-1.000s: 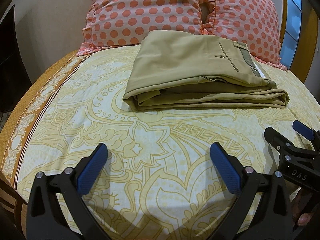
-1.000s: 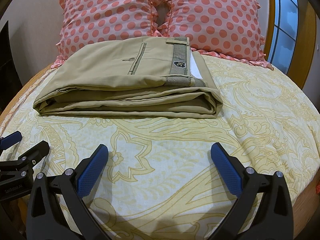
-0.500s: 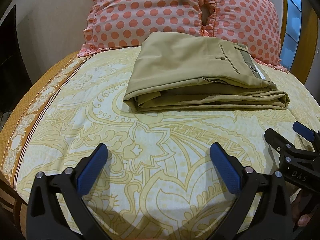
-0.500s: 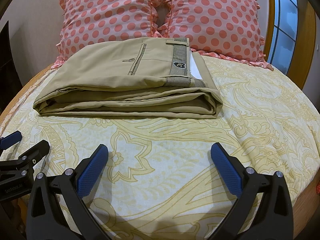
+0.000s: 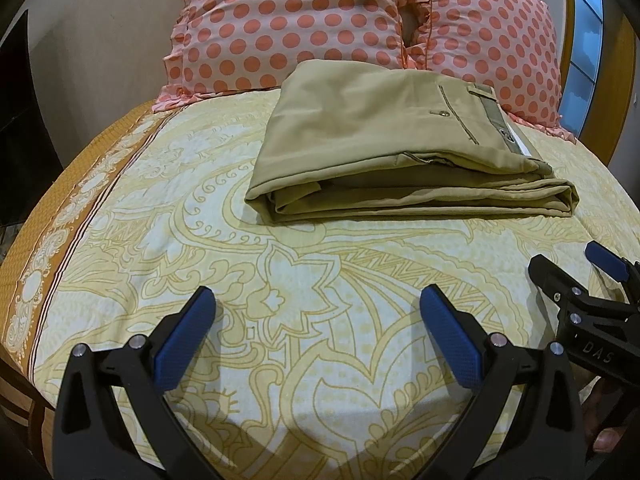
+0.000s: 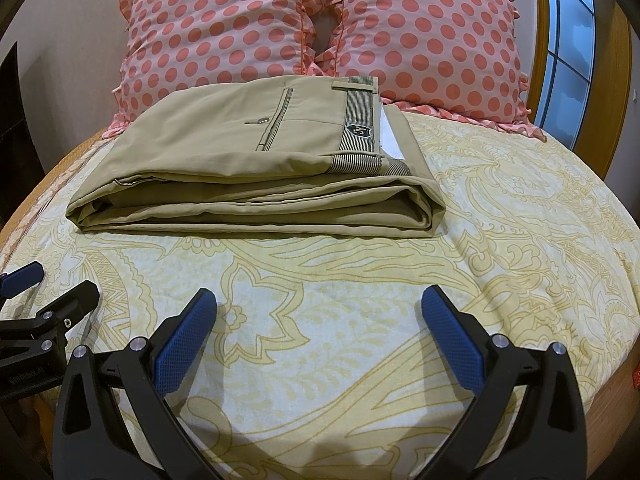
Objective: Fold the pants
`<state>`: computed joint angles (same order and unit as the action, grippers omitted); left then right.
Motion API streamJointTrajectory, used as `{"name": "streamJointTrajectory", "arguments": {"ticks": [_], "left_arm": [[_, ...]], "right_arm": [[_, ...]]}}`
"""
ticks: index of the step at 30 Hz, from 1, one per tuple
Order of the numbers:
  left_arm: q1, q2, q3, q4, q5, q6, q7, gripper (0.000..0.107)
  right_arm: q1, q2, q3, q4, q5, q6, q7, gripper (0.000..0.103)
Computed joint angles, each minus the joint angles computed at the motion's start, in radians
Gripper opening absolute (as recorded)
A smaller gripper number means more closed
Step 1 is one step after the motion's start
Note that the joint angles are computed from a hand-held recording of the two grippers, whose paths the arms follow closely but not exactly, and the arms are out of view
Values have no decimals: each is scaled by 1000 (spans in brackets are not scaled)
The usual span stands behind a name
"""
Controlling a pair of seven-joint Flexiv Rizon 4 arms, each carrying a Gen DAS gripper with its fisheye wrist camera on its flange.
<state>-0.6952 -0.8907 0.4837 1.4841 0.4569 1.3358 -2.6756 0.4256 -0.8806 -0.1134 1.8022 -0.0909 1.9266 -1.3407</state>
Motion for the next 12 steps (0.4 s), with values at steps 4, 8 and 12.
{"name": "streamJointTrajectory", "arguments": {"ticks": [4,8,12], "left_arm": [[0,0,1,-1,5,3,-1,101],[3,0,-5,-4,2,-3,4,101],[5,0,-7,-6,4,-4,4,101]], "right_arm": [[2,-1,-1,-1,3,0,0,102],[3,0,-2,-1,4,-1,0,102],[3,0,-2,-2,4,-1,0,102]]}}
